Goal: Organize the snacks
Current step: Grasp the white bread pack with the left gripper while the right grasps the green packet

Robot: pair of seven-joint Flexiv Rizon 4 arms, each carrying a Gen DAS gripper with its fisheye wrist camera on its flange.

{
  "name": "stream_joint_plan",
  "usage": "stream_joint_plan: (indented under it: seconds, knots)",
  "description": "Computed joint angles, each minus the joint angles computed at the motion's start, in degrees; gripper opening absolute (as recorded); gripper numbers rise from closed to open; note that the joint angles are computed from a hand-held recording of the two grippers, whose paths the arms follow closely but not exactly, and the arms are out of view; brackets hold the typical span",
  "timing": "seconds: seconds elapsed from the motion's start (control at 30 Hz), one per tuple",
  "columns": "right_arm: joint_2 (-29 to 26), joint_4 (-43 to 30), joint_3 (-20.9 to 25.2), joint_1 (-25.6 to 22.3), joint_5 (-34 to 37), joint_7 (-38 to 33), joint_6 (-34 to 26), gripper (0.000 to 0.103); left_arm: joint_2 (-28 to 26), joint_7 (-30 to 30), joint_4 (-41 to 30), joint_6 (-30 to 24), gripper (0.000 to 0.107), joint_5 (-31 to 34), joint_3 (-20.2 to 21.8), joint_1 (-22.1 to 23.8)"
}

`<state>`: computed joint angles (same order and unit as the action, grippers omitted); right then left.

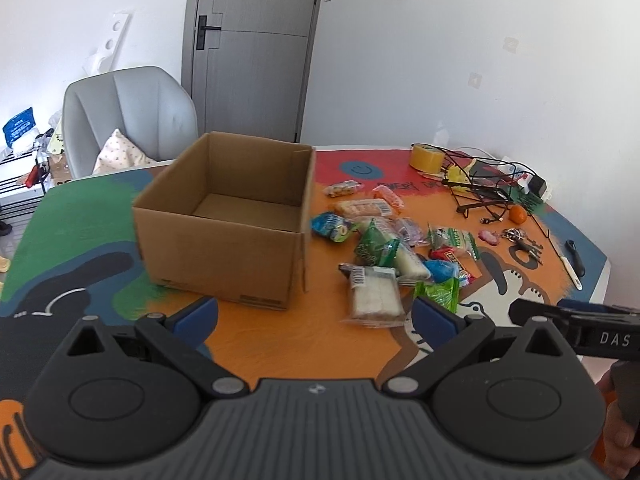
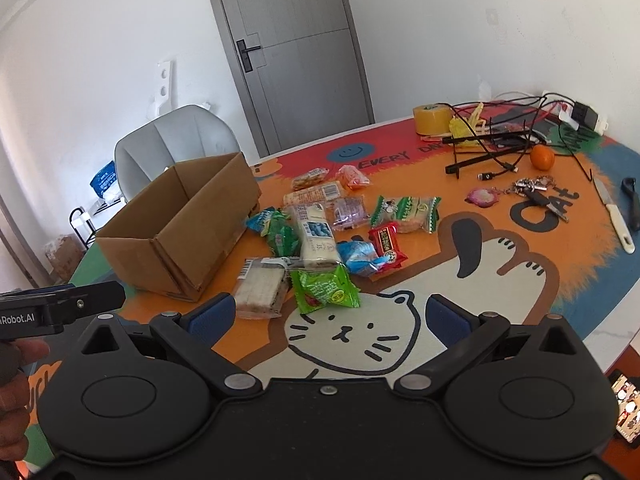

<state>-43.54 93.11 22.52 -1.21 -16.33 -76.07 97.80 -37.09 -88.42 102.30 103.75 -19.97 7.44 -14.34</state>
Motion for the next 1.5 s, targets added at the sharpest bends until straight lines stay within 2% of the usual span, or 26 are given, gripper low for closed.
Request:
stream_joint_plan:
  seconds: [0.1, 0.2, 0.3, 0.37, 0.43, 0.5, 0.63, 0.73, 0.8, 0.9, 1.0, 1.13, 1.23, 1.33, 1.43, 1.5]
  knots:
    - [-1.63, -0.75, 1.94, -1.38, -0.26, -0.67, -0.08, 0.103, -1.41, -0.23, -1.41, 0.50, 0.101, 0.20, -1.38, 0.90]
    - [-2.42, -0.99, -0.37, 0.25, -0.39, -0.74, 1.99, 0.103, -2.61, -0.06, -2.76, 0.72, 0.101, 0.78, -3.18, 2.29]
    - [-4.08, -2.49, 1.37, -1.13, -1.52, -0.29, 1.22, 0.103, -3.96, 0.14, -4.55, 0.34, 0.101, 0.92, -3.75, 2.57]
    - [-4.87, -3.29, 0.95, -0.84, -1.28, 0.28, 1.69, 0.103, -4.77, 0.06, -5.58, 0.09, 0.100, 0.95, -4.31, 2.87]
    - [-5.71, -3.81, 0.62, -0.66, -1.78, 0.40, 2.60, 0.103, -5.77, 0.06, -6.94, -0.89, 0.100, 0.71, -3.89, 2.40]
    - [-7.06, -4.71, 2.63, -2.03, -3.30, 0.04, 2.12, 0.103, -6.65, 0.04, -8.04, -1.68, 0.099, 0.78, -3.73, 2.15]
    - [-8.39, -5.97, 1.34, -0.95, -3.71, 0.94, 3.63, 0.103, -8.62, -0.78, -10.20, -1.99, 0.096, 0.59, -2.96, 1.30]
    - [-9.41, -7.58, 1.23, -0.78, -4.35, 1.83, 2.20, 0.103, -9.94, -1.56, -11.63, -2.01, 0.094, 0.15, -2.52, 0.94]
    - [-10.22, -8.44, 1.34, -0.82, -4.76, 1.62, 2.33, 0.103, -10.60, -1.93, -12.56, -2.68, 0.089, -0.02, -2.73, 1.16]
    - [-12.32, -10.59, 6.62, -4.02, -6.53, 0.14, -1.52, 0.102, -11.44, -2.13, -13.77, -3.77, 0.080, 0.36, -3.90, 2.16]
    - [-13.43, -12.44, 8.71, -4.85, -5.21, -2.05, -4.16, 0.092, -12.13, -2.02, -14.93, -5.18, 0.072, 1.17, -5.82, 3.64]
    - [-15.21, -14.47, 13.14, -6.93, -3.38, -5.95, -7.29, 0.080, -13.65, -2.59, -17.10, -6.41, 0.067, 1.69, -5.95, 3.69]
    - [-16.28, -16.26, 14.84, -7.33, -1.73, -8.28, -9.37, 0.079, -14.70, -2.90, -18.69, -7.66, 0.065, 1.99, -6.28, 3.90]
    - [-17.55, -18.30, 17.18, -7.97, 0.18, -10.60, -11.64, 0.078, -16.09, -3.79, -20.93, -9.38, 0.065, 2.10, -4.51, 2.80]
    - [-17.87, -19.75, 17.38, -7.46, 1.94, -12.41, -12.96, 0.078, -17.67, -5.84, -23.28, -11.03, 0.065, 2.44, -0.05, 0.07]
    - [-17.96, -20.53, 17.40, -7.03, 3.11, -13.59, -13.69, 0.078, -18.16, -6.26, -24.00, -11.60, 0.065, 3.22, 0.05, 0.17]
